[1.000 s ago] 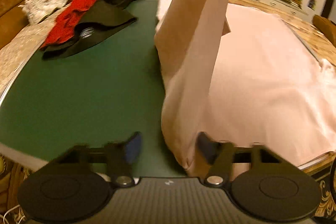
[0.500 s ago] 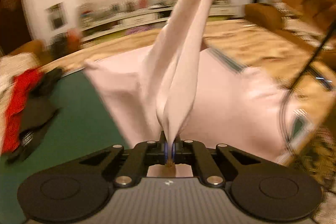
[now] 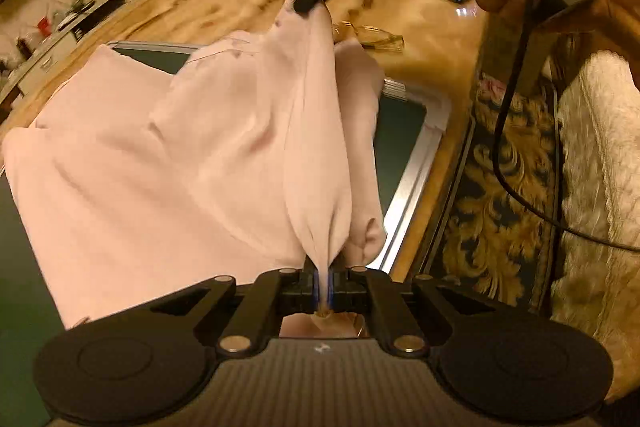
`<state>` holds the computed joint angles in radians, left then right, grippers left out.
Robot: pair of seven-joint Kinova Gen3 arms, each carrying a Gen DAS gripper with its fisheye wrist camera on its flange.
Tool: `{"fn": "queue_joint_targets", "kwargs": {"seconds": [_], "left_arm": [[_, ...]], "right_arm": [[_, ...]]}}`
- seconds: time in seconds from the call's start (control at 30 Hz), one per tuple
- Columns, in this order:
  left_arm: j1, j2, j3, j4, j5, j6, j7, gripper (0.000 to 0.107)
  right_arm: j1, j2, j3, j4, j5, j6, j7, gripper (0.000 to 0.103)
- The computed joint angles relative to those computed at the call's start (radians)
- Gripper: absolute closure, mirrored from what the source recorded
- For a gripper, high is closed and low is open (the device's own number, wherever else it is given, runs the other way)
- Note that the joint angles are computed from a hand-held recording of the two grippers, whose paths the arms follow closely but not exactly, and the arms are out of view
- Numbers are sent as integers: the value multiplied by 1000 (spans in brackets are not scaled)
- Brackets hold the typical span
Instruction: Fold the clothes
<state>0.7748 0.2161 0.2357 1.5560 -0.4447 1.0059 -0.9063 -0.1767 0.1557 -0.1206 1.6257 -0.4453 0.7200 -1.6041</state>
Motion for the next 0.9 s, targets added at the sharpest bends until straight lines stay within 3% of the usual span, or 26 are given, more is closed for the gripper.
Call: {"fn": "queue_joint_targets", "kwargs": {"seconds": [0.27, 0.4, 0.5, 0.67, 0.77, 0.9], "left_arm": [[-49, -104, 26, 126, 44, -108, 0, 79], [-58, -151, 44, 132, 14, -105, 31, 74], [-82, -170, 63, 146, 24, -115, 10, 67], [-123, -186, 79, 168, 98, -120, -39, 66], [-113, -173, 84, 169, 67, -93, 5, 65], [-104, -171, 84, 178, 45, -73, 45, 57]], "right_arm": [[46, 49, -27, 80, -108, -94, 80, 99], [62, 35, -27, 83, -148, -97, 131, 99], [101, -5, -21, 77, -192, -49, 191, 99], [80, -45, 0, 57, -195, -50, 204, 99], [71, -60, 9, 55, -203, -57, 226, 99], [45, -40, 22, 44, -128, -44, 175, 99]]}}
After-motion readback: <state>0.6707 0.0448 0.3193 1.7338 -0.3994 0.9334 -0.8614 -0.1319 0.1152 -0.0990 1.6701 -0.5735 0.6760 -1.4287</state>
